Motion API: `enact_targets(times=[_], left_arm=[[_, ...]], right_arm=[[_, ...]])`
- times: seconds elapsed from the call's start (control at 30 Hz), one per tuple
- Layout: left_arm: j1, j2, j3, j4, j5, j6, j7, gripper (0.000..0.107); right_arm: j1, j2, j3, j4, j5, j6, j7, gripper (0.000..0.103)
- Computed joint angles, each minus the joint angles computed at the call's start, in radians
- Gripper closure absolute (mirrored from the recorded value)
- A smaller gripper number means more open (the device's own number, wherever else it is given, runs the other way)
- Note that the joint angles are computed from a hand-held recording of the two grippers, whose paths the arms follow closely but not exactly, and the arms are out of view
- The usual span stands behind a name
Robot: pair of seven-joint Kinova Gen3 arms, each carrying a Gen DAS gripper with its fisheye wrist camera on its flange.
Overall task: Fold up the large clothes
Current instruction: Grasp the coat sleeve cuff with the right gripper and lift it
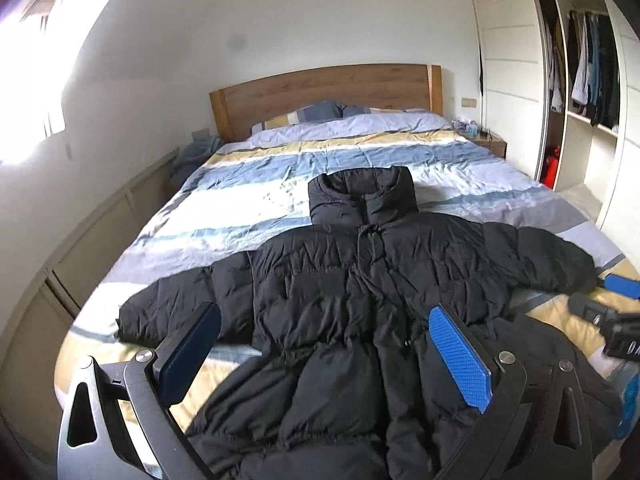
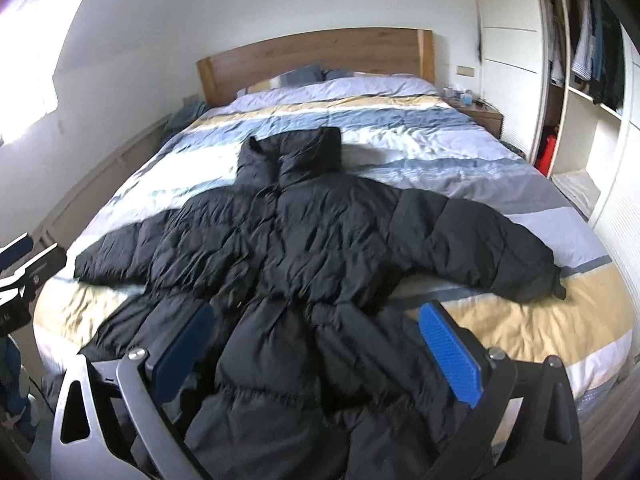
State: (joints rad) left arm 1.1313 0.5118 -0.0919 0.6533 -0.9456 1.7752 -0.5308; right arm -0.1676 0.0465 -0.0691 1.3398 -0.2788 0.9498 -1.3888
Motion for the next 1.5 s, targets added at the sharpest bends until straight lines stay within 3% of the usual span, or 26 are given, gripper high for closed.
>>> enact_targets(times=[0.17, 0.4, 0.83, 1.13, 1.5], left_arm=[[-0.052, 0.044, -0.014, -0.043, 0.018, -0.016, -0.065, 0.005], [-0.141, 0.063, -0.024, -0.046, 0.110, -0.068, -0.059, 0.005], [-0.240, 0.152, -0.038, -0.125, 0.217, -0.101, -0.122, 0.005], [-0.273, 0.202, -0.058, -0.171, 0.279, -0.097, -0.159, 0.005], [-0.301, 0.162, -0.035, -0.052, 0.320, -0.134, -0.113, 0.005]], right_arm=[[0.045, 0.069, 0.021, -0.033, -0.046, -0.009, -0.005, 0.000], [0.125, 0.183, 0.029, -0.065, -0.078, -0.045, -0.051, 0.000], [0.289, 0.409, 0.026, -0.133, -0.114, -0.038, -0.199, 0.000], [0.436, 0.542, -0.032, -0.168, -0.251, -0.056, -0.215, 0.000], [0.587, 0.609, -0.136, -0.139, -0.474, -0.205, -0.129, 0.001]])
